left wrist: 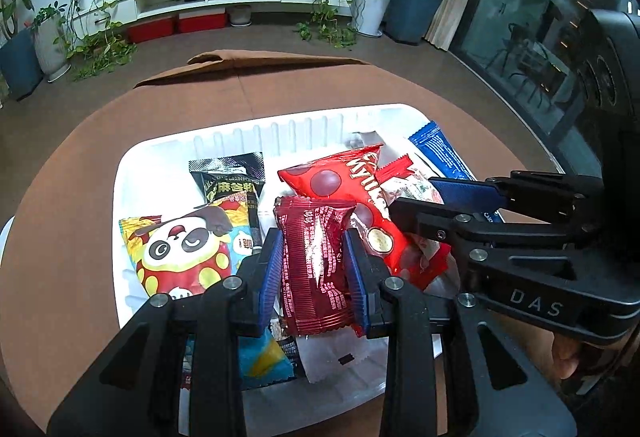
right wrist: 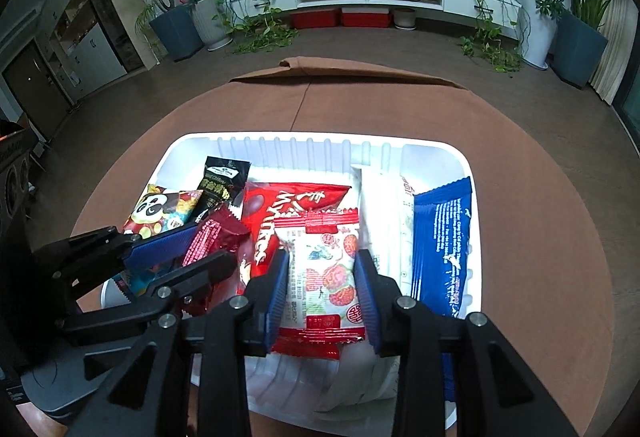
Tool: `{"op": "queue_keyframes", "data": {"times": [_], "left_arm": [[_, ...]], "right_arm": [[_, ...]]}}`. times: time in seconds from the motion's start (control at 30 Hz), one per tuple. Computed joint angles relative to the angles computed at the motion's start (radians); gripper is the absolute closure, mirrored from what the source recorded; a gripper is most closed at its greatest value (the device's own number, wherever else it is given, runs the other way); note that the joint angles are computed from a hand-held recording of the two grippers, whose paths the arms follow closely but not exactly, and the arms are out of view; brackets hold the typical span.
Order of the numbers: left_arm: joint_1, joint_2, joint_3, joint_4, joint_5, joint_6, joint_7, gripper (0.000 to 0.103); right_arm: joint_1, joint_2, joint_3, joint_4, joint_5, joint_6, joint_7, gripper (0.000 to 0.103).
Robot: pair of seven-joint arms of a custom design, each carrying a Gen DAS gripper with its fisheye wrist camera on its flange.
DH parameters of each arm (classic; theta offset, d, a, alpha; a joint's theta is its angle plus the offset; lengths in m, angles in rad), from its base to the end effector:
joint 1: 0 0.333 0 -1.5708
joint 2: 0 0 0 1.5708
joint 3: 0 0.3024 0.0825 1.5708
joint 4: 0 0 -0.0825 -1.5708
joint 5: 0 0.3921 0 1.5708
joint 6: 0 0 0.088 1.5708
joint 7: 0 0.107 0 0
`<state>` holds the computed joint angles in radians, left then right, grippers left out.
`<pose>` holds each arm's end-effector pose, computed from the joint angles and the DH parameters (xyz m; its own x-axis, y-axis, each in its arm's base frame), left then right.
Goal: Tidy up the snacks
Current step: 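Carry both candies into the white tray and open both tools, then move both tools back over the remaining snacks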
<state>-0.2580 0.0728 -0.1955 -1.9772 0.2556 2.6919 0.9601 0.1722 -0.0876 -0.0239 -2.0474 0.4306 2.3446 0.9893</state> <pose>0.5585 -0.2786 0.4880 -0.0831 -0.9839 0.1582 -0.8043 -0.0275 -0.5936 0.5649 0.0904 0.5042 0.4954 -0.8554 -0.1509 -0.7944 -0.3760 -0.4770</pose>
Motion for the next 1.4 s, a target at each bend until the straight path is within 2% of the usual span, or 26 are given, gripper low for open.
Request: {"op": "queue_keyframes", "data": {"times": [0.2,0.37,0.63,0.67,0.7,0.73,0.77,0.8,0.87,0.9,0.97,1.13,1.23,1.4], "left_arm": [[0.004,-0.021,-0.005,-0.012,0.021,-0.006,-0.024,0.07],[0.01,-0.04,-0.01,-0.026,0.024,-0.003,-0.028,0.058],[0.01,-0.058,-0.019,-0.036,0.046,0.013,-0.058,0.048],[0.011,-0.066,-0.02,-0.042,0.049,0.019,-0.065,0.044],[0.012,-0.075,-0.022,-0.049,0.053,0.025,-0.07,0.041],[0.014,-0.088,-0.024,-0.059,0.059,0.033,-0.077,0.034],[0.017,-0.102,-0.028,-0.07,0.068,0.042,-0.087,0.027],[0.02,-0.119,-0.032,-0.084,0.075,0.054,-0.097,0.024],[0.029,-0.156,-0.042,-0.113,0.076,0.078,-0.102,0.01],[0.033,-0.175,-0.048,-0.127,0.066,0.084,-0.094,0.008],[0.037,-0.213,-0.06,-0.153,0.033,0.083,-0.059,0.002],[0.041,-0.357,-0.093,-0.267,-0.045,0.082,0.005,0.001],[0.043,-0.467,-0.123,-0.366,-0.094,0.077,0.007,0.0],[-0.002,-0.628,-0.158,-0.533,-0.215,0.026,0.006,0.0]], "right_arm": [[0.0,-0.007,-0.001,-0.001,0.002,0.003,0.005,0.067],[0.001,-0.024,-0.006,-0.017,0.006,0.027,0.0,0.067],[0.008,-0.067,-0.018,-0.045,0.011,0.056,-0.01,0.065],[0.009,-0.076,-0.021,-0.051,0.015,0.062,-0.012,0.061],[0.011,-0.088,-0.027,-0.058,0.029,0.068,-0.016,0.052],[0.013,-0.102,-0.036,-0.065,0.052,0.072,-0.022,0.046],[0.015,-0.116,-0.046,-0.073,0.078,0.076,-0.031,0.036],[0.019,-0.135,-0.059,-0.083,0.116,0.08,-0.046,0.028],[0.025,-0.173,-0.084,-0.106,0.176,0.088,-0.07,0.017],[0.025,-0.184,-0.092,-0.109,0.19,0.088,-0.07,0.013],[0.026,-0.22,-0.115,-0.126,0.225,0.067,-0.074,0.012],[0.02,-0.341,-0.148,-0.215,0.224,0.037,-0.073,0.01],[0.012,-0.431,-0.172,-0.295,0.198,0.018,-0.06,0.01],[-0.021,-0.576,-0.195,-0.437,0.107,-0.016,0.015,0.01]]}}
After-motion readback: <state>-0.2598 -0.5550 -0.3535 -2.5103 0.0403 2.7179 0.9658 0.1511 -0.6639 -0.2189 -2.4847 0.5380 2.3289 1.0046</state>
